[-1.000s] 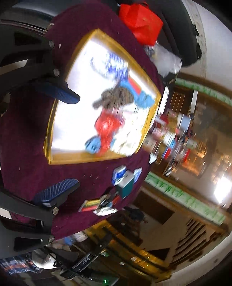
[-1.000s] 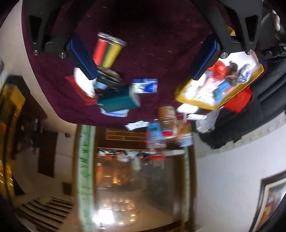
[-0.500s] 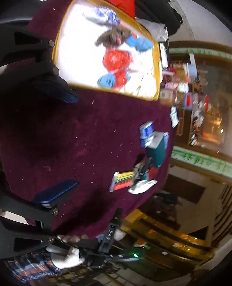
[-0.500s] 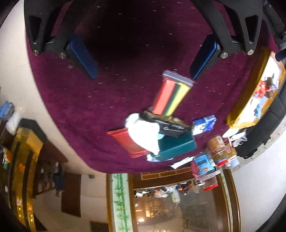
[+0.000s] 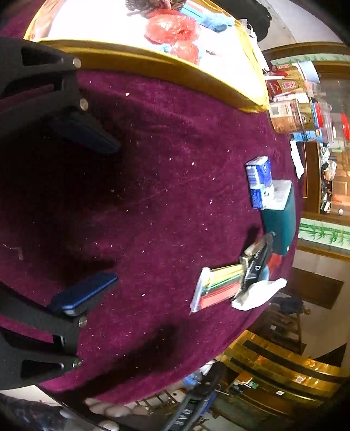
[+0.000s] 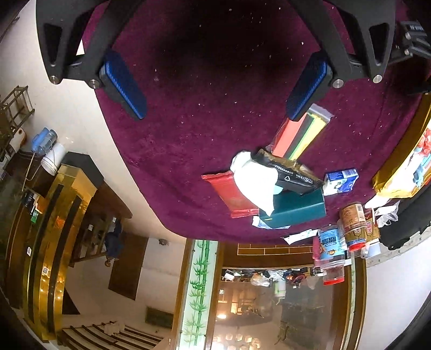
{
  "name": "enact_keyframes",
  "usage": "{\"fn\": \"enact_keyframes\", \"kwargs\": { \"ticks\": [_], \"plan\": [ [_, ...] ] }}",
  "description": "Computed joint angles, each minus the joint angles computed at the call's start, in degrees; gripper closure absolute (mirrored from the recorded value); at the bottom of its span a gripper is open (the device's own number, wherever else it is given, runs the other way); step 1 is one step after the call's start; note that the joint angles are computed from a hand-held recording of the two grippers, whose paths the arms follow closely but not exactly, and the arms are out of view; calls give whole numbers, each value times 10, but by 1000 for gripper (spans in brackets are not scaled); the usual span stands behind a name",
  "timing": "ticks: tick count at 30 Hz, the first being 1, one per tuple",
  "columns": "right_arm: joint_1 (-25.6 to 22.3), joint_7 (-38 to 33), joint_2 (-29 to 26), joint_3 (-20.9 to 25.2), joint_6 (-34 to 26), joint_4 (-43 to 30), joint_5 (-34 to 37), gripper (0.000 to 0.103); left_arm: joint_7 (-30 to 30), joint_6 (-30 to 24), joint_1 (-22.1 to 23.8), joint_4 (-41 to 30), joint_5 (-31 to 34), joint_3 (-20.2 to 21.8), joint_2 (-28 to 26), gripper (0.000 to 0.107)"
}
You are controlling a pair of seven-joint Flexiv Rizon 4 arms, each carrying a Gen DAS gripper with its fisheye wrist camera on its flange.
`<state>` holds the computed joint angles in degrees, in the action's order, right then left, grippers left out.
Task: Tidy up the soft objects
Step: 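Move both tools back over the table toward the striped pack and white cloth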
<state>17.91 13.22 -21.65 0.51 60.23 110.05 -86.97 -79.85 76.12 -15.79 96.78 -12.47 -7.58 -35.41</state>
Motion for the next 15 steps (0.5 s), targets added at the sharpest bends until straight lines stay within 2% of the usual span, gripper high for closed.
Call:
{"fn": "enact_keyframes", "kwargs": {
  "ticks": [3,6,15],
  "plan": [
    [2,-14,-9,-2,-4,-11,12,0,2,4,-8,-3,11,7,-4,4],
    [6,-26,-24,-7,-4,-27,31,0,-22,-2,-51,-21,55,59,-12,4],
    [20,-38,-64,-34,-2,-74,63,0,-12,-6,-33,-18,67,40,-8,4]
  ]
}}
